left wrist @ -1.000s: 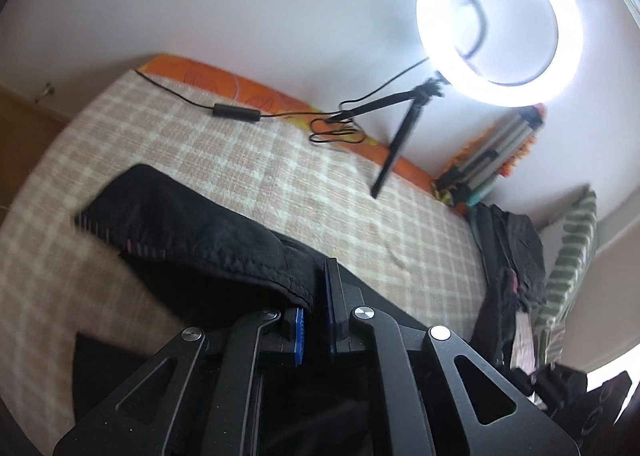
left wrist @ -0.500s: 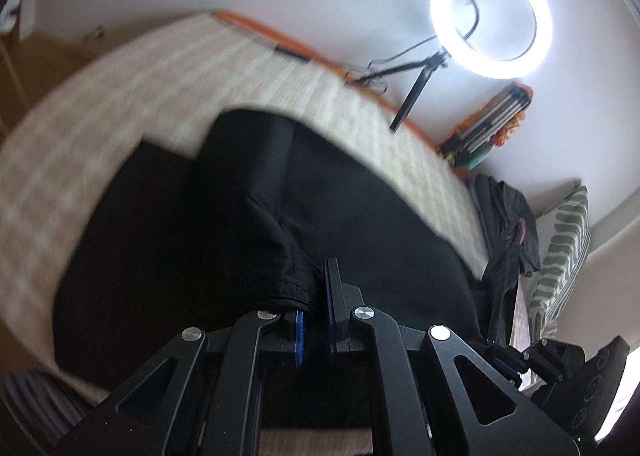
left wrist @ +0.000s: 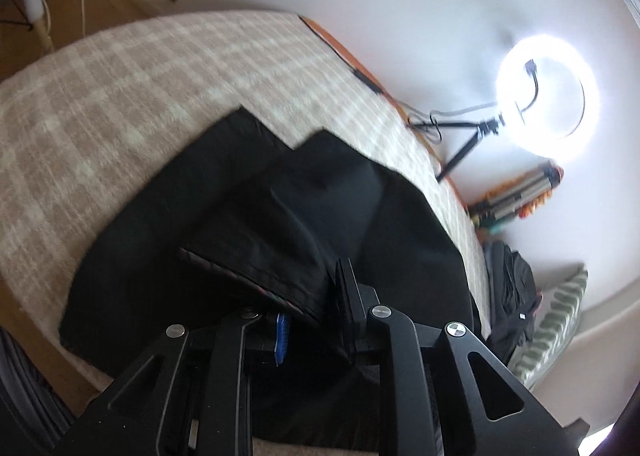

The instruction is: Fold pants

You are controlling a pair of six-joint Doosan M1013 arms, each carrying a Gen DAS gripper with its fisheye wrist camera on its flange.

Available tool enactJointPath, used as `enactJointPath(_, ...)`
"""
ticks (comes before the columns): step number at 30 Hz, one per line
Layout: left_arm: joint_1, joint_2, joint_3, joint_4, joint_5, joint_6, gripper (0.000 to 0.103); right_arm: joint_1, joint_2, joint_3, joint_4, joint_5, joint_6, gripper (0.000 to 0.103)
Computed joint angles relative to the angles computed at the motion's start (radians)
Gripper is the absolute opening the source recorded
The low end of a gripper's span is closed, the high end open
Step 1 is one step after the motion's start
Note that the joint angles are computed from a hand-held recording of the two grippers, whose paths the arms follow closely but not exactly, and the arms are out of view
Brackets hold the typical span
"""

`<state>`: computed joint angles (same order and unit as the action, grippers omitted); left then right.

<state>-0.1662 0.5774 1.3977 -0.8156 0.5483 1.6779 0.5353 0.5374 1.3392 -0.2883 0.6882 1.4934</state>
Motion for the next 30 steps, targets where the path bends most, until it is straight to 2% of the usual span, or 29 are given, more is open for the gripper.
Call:
enactJointPath(1,-0.002,-0.003,-0.001,0.034,-0.013,-0.014,0.016,0.002,-0.002,0.002,-0.005,0.002,0.007,0.002)
enactJointPath(2,-0.004,-0.012,0.01,0.055,-0.042,-0.02,0.01,0.002,-0.002,0.001,-0.01,0.002,0.012,0.002)
enactJointPath(3,-0.004,-0.021,0.02,0.044,-0.063,-0.002,0.01,0.004,0.0,-0.004,-0.016,0.004,0.015,0.002)
enactJointPath(7,-0.008,-0.051,0.054,0.125,-0.099,-0.055,0.007,0.009,0.003,-0.014,-0.042,-0.005,0.028,0.002)
enactJointPath(13,-0.003,-0.076,0.104,0.248,-0.06,-0.173,0.007,0.016,0.018,-0.031,-0.052,0.004,0.003,0.002)
enactJointPath(19,-0.019,-0.103,0.144,0.395,-0.104,-0.285,0.007,0.013,0.036,-0.042,-0.027,0.017,-0.017,0.002)
enactJointPath(21,-0.02,-0.099,0.135,0.424,-0.088,-0.293,0.007,0.011,0.039,-0.045,-0.033,0.01,-0.001,0.002)
enactJointPath(22,-0.016,-0.099,0.137,0.393,-0.087,-0.256,0.007,0.01,0.042,-0.05,-0.03,0.01,0.011,0.002)
enactJointPath(24,-0.012,-0.097,0.122,0.406,-0.05,-0.274,0.013,0.005,0.047,-0.058,-0.009,0.014,0.017,0.002)
enactJointPath(25,-0.011,-0.101,0.122,0.426,-0.041,-0.294,0.015,0.004,0.047,-0.058,0.001,0.014,0.017,0.002)
enactJointPath(27,-0.011,-0.106,0.117,0.498,-0.023,-0.363,0.026,0.003,0.043,-0.054,0.011,0.013,0.018,0.002)
enactJointPath(30,-0.003,-0.12,0.117,0.539,-0.018,-0.422,0.026,0.003,0.036,-0.045,0.022,0.011,0.036,0.002)
